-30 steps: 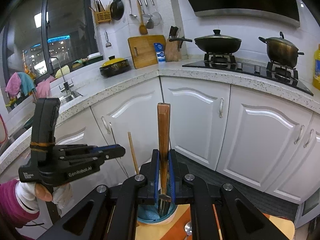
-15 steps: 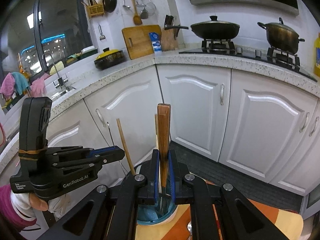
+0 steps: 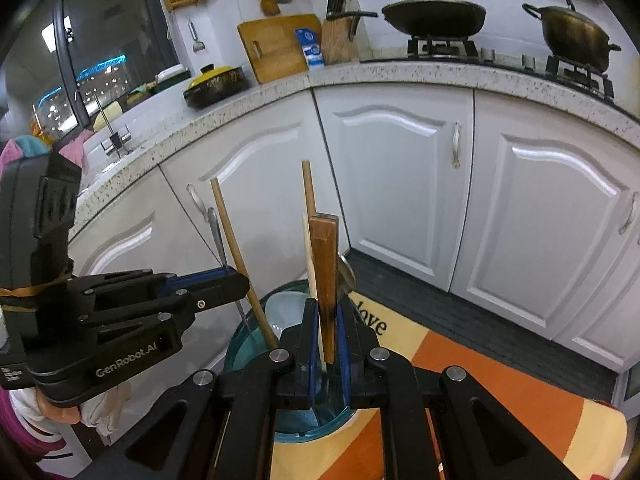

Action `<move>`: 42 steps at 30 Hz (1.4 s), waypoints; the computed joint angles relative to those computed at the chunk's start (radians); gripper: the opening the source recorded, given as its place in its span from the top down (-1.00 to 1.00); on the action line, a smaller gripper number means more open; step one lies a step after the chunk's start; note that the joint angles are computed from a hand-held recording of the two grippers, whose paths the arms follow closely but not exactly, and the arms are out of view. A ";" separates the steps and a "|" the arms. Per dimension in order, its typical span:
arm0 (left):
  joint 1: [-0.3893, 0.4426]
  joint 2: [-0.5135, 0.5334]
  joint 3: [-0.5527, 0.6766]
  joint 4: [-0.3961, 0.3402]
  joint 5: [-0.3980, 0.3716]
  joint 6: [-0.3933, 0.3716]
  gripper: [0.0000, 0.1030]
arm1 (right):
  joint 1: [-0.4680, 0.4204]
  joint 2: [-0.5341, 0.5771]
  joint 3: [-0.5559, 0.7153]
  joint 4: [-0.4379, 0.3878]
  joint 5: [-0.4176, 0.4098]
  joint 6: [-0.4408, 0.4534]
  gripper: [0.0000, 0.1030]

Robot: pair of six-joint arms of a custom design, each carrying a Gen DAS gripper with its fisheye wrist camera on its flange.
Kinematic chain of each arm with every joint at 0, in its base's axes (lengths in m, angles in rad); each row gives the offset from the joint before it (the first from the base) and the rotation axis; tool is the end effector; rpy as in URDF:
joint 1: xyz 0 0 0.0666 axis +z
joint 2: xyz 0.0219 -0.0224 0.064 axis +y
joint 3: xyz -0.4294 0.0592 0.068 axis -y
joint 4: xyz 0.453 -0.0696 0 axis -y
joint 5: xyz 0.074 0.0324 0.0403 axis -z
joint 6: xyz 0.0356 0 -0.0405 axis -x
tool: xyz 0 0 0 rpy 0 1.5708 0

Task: Organize utensils
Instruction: 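Lower the left tool's spoon into the cup while the right tool lowers the fork, then open the left tool releasing the spoon while the right tool releases the fork into the cup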

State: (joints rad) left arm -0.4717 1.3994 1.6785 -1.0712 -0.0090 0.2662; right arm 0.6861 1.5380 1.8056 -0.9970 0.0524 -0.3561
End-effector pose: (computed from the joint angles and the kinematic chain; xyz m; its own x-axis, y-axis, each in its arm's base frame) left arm 0.4703 -0.2400 0.6119 -0.7298 0.0770 -0.6793 0.2661 0.9472 -0.1786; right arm 0.4612 0.3747 0.6086 -0.6933 -0.1177 -0.7110 -0.3849 0.8946 0.2272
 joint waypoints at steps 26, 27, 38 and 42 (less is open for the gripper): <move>-0.017 -0.034 -0.041 0.000 -0.010 0.028 0.36 | -0.006 -0.075 -0.103 0.028 -0.008 -0.099 0.45; -0.020 -0.040 -0.046 0.000 -0.017 0.028 0.36 | -0.002 -0.081 -0.108 0.028 0.001 -0.100 0.44; -0.063 -0.080 -0.077 0.007 -0.051 0.018 0.35 | 0.025 -0.147 -0.167 0.011 0.045 -0.127 0.39; -0.084 -0.098 -0.091 0.015 -0.062 0.009 0.35 | 0.031 -0.183 -0.198 -0.003 0.065 -0.139 0.38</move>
